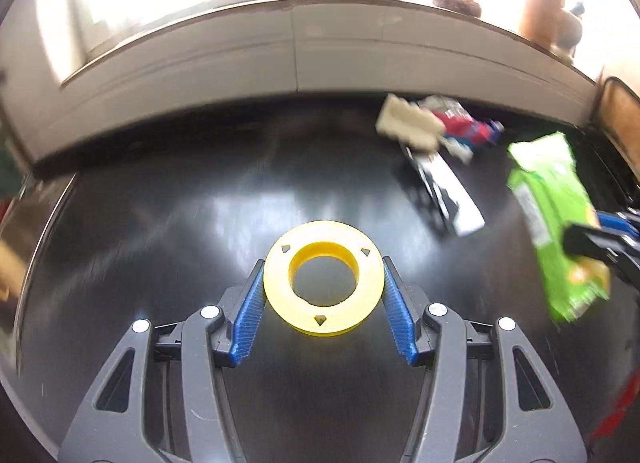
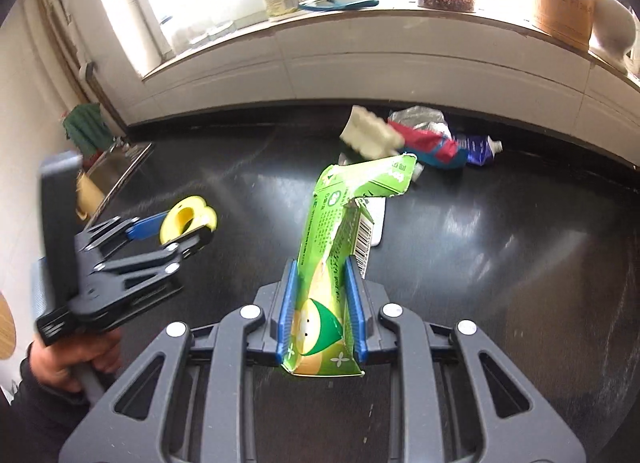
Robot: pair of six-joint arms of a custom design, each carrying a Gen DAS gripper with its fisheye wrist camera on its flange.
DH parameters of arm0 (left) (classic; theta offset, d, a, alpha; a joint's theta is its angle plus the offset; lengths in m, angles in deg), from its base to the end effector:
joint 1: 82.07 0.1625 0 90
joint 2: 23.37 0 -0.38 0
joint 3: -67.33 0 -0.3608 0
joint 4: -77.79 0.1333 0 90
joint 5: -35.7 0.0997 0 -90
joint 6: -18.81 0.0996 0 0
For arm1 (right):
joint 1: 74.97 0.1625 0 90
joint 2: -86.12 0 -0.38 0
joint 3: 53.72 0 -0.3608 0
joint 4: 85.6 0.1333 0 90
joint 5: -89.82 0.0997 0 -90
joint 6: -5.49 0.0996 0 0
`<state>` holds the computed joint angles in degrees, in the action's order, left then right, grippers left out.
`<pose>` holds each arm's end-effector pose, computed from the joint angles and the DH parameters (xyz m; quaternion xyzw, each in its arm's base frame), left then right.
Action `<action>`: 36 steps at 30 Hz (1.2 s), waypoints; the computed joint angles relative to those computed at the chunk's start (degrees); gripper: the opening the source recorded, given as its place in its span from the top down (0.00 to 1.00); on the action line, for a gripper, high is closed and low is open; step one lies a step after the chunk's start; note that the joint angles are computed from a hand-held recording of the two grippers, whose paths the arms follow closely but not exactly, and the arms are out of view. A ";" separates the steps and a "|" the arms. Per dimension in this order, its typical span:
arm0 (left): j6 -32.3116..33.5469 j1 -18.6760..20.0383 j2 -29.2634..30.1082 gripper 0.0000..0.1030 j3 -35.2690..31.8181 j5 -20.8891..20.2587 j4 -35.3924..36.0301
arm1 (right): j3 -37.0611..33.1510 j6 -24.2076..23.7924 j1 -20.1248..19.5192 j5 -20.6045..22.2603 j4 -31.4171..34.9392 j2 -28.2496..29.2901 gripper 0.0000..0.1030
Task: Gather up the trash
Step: 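Carry tape roll and green carton over the black bin and open both tools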
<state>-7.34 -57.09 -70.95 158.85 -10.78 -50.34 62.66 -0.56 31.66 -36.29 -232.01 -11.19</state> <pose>-0.4659 -0.4398 0.1107 0.3263 0.8684 -0.2315 0.2927 0.1919 -0.3818 0.4180 0.0798 -0.9027 0.3301 0.2643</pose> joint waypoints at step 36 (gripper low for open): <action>-38.85 -13.54 -35.50 0.47 25.84 5.56 33.16 | 9.05 1.45 15.55 -1.11 -7.14 9.89 0.76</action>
